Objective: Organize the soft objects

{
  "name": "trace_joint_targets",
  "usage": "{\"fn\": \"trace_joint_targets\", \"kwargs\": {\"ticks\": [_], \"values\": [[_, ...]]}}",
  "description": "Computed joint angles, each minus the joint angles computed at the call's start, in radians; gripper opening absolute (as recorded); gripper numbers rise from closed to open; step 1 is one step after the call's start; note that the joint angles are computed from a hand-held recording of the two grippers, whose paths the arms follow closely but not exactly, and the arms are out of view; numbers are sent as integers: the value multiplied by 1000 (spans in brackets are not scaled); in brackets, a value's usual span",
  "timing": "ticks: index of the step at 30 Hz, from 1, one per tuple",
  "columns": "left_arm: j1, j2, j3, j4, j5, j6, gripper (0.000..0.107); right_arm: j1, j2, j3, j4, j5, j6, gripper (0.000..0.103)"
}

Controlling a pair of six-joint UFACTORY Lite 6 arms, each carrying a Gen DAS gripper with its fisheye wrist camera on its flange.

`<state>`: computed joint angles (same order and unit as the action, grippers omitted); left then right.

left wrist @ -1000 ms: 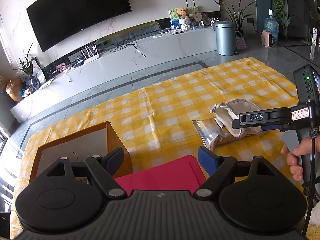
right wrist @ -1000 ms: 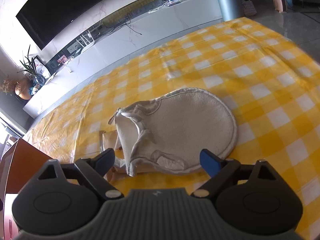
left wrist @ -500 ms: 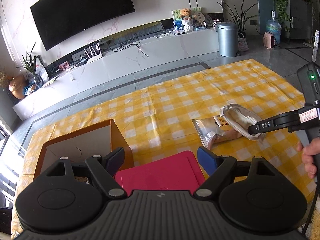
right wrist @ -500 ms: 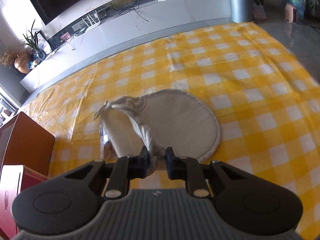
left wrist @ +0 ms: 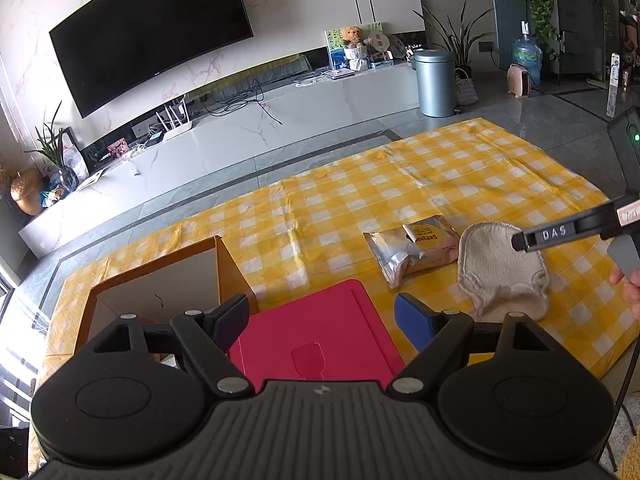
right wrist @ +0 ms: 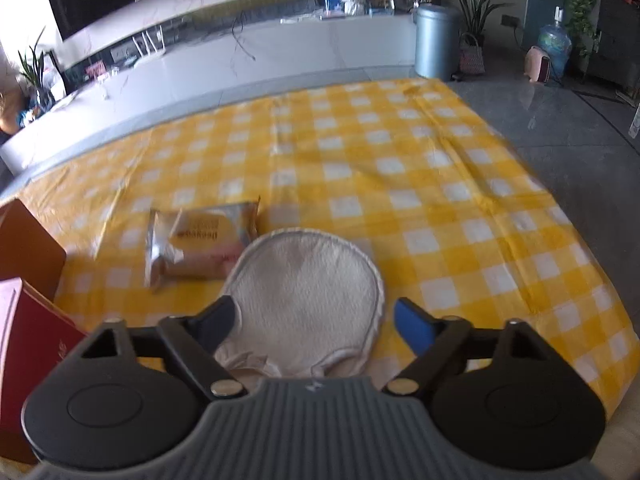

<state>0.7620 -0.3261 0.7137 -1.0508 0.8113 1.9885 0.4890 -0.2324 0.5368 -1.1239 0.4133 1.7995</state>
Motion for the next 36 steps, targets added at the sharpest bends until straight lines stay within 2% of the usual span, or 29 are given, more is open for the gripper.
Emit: {"fn": "trace_joint_targets", "kwargs": {"ticks": [2, 5, 8, 11, 13, 14, 15, 17, 19, 23, 27, 33, 36], "values": [[-2, -5, -7, -2, -16, 0, 97, 15, 15, 21, -86, 15, 96, 101], [9, -8, -24, -18, -29, 18, 97, 3, 126, 87, -120, -57, 108, 101], [24, 2, -19, 2, -13, 12, 97, 3, 304, 205, 24, -44, 5, 101], [41, -8, -22, 4, 6, 18, 97, -22, 429, 288, 89, -8, 105, 101], [50, 2, 0, 34, 37, -11, 97, -61, 454, 291, 141, -61, 169, 101], [58, 16, 21, 54, 62, -36, 97, -84, 461, 279, 155, -121, 187, 101], [67, 31, 43, 74, 89, -66, 97, -95, 464, 269, 128, -160, 222, 101], [78, 44, 68, 95, 115, -107, 97, -64, 509, 304, 105, -113, 233, 101], [88, 58, 90, 106, 133, -129, 97, -32, 563, 364, 175, -49, 134, 101], [107, 90, 131, 134, 156, -176, 97, 7, 625, 426, 206, 29, 79, 101], [140, 82, 122, 122, 157, -127, 97, 26, 680, 486, 265, 107, -9, 101], [166, 70, 119, 121, 160, -95, 97, 26, 671, 462, 205, 84, 33, 100], [167, 69, 128, 132, 173, -91, 97, 17, 635, 427, 172, 64, 50, 91]]}}
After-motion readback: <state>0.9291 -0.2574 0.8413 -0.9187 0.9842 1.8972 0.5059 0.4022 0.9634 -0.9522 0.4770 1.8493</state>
